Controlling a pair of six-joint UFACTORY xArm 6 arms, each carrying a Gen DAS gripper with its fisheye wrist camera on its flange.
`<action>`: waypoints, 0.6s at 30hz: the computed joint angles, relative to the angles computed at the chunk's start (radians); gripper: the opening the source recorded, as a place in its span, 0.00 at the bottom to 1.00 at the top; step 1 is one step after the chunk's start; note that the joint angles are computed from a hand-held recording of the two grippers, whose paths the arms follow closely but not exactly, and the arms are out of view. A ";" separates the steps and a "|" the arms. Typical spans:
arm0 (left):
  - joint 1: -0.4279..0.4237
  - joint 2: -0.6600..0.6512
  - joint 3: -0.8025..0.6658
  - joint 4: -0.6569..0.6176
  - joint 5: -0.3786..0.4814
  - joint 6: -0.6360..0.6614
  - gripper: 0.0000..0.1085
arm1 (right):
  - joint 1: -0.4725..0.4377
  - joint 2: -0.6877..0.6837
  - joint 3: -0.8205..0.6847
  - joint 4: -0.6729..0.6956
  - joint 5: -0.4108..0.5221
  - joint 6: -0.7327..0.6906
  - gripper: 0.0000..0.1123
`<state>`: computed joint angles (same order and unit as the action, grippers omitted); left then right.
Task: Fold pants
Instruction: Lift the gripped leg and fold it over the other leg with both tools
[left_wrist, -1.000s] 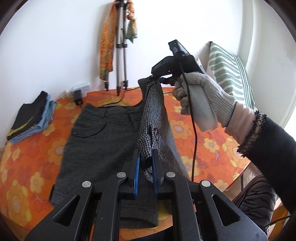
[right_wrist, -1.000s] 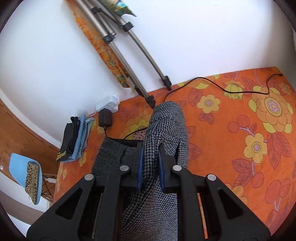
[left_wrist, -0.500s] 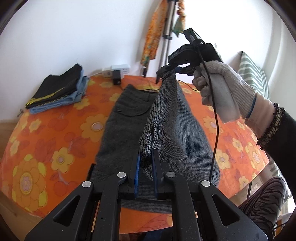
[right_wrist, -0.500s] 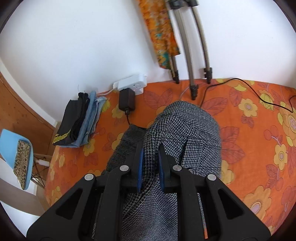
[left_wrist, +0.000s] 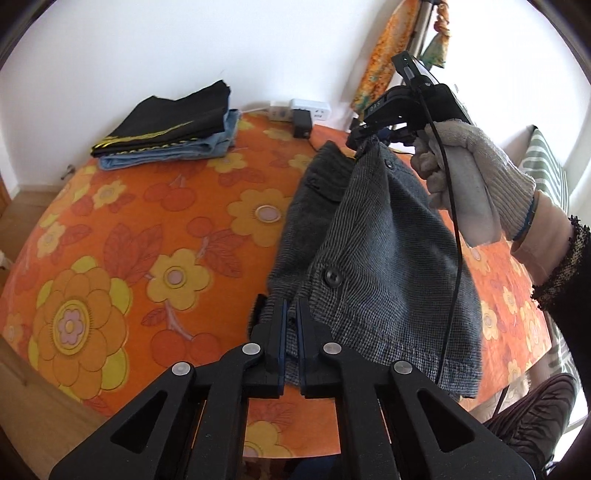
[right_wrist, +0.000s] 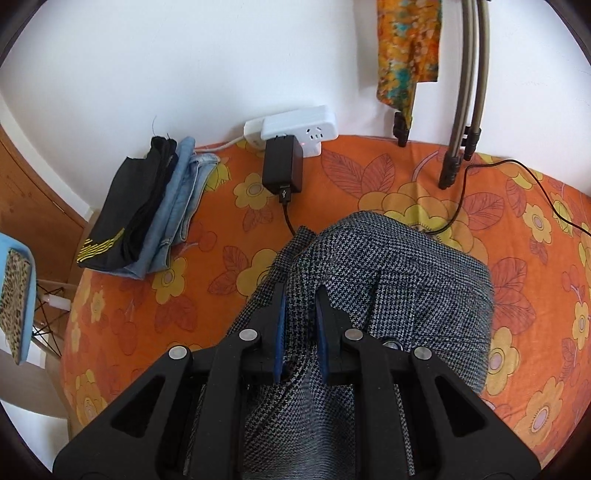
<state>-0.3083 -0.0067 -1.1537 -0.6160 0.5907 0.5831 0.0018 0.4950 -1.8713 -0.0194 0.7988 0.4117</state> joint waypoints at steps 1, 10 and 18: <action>0.007 0.009 -0.009 0.003 0.007 -0.009 0.03 | 0.003 0.012 -0.012 -0.003 0.006 0.003 0.13; 0.007 0.075 -0.075 0.035 0.087 0.019 0.18 | 0.009 0.031 -0.013 -0.015 -0.002 0.018 0.13; -0.051 0.074 -0.046 0.116 0.006 0.059 0.40 | 0.006 0.032 -0.009 0.004 -0.008 0.007 0.13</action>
<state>-0.3594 0.0674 -1.2001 -0.4996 0.5969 0.6419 0.0074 0.5271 -1.8806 -0.0150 0.7906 0.4192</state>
